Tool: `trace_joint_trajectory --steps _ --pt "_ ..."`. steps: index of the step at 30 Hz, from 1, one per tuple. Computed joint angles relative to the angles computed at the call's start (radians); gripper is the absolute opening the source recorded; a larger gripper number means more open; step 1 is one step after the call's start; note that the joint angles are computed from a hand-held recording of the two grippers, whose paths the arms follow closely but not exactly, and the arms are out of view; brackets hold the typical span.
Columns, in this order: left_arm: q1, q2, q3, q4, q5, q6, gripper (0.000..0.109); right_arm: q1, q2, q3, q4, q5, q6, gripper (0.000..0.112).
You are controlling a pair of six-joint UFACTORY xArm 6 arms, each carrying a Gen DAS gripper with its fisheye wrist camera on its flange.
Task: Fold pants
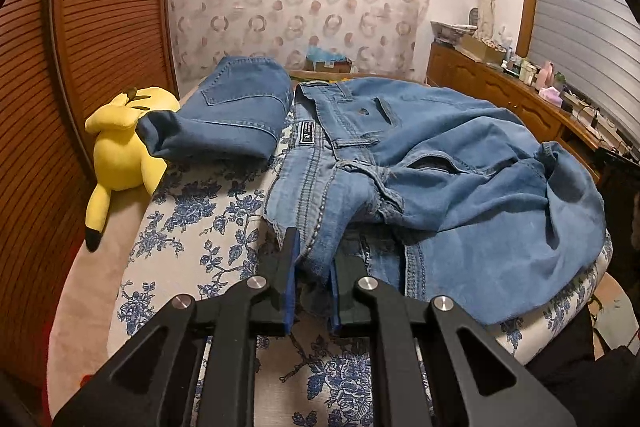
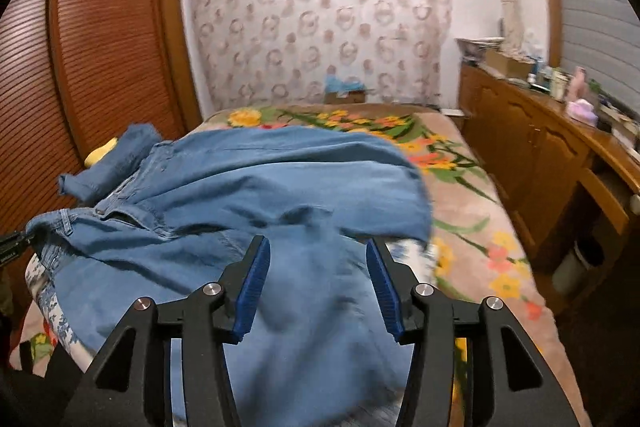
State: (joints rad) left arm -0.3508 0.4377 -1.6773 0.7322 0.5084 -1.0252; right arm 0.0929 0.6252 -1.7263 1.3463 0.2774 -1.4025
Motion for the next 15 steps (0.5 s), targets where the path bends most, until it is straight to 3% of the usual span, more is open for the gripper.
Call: trace_joint_trajectory --steps 4,8,15 --pt "-0.002 0.006 -0.007 -0.001 0.008 -0.003 0.013 0.002 -0.072 0.141 0.134 -0.072 -0.123 0.052" --pt "-0.003 0.028 -0.028 -0.021 0.019 0.003 0.013 0.002 -0.064 0.191 0.036 -0.1 0.004 0.052" --pt "-0.005 0.053 -0.045 -0.054 0.039 0.034 0.014 0.009 -0.027 0.172 -0.011 -0.057 0.1 0.052"
